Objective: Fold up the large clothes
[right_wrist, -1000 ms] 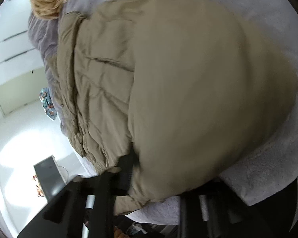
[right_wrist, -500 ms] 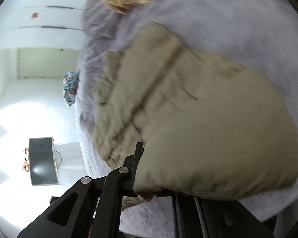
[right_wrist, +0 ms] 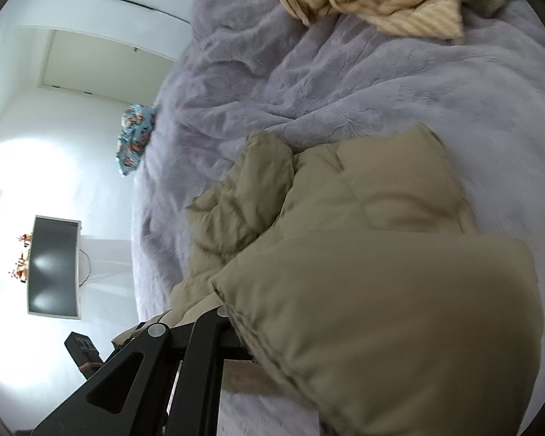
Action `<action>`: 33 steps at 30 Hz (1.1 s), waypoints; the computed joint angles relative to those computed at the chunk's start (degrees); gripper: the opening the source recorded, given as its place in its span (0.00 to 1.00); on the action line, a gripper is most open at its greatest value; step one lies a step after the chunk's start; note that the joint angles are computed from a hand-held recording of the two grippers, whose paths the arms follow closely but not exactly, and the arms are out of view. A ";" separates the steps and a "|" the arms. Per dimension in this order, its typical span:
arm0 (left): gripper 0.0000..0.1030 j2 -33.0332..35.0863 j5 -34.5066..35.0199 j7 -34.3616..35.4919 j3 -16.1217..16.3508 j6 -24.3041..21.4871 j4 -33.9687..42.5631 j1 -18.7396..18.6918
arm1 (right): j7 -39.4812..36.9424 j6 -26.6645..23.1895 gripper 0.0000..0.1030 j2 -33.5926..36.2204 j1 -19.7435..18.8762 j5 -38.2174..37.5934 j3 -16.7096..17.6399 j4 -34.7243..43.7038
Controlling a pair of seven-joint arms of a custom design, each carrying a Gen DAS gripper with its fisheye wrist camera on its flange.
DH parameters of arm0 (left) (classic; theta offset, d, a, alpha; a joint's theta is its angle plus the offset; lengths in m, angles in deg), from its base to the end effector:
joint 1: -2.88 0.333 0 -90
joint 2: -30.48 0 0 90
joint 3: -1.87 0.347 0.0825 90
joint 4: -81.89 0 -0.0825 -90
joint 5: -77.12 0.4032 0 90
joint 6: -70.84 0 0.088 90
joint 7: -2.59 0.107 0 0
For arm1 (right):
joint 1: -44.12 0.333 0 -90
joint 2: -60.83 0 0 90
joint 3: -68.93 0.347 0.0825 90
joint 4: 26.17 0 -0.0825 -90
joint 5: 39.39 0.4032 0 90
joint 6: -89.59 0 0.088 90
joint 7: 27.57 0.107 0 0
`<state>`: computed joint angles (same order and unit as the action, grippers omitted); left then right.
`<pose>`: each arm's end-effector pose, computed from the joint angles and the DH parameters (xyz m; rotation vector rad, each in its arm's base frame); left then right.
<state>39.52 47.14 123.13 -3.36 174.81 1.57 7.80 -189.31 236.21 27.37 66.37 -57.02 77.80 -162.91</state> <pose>0.6499 -0.0391 0.6804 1.5442 -2.5245 0.8969 0.3568 0.2379 0.6337 -0.4914 2.2789 -0.0119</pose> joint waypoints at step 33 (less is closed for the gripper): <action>0.39 2.97 9.04 3.61 -0.71 3.62 -0.96 -3.65 | -18.56 -6.73 0.31 5.40 -0.46 3.30 -3.82 -1.66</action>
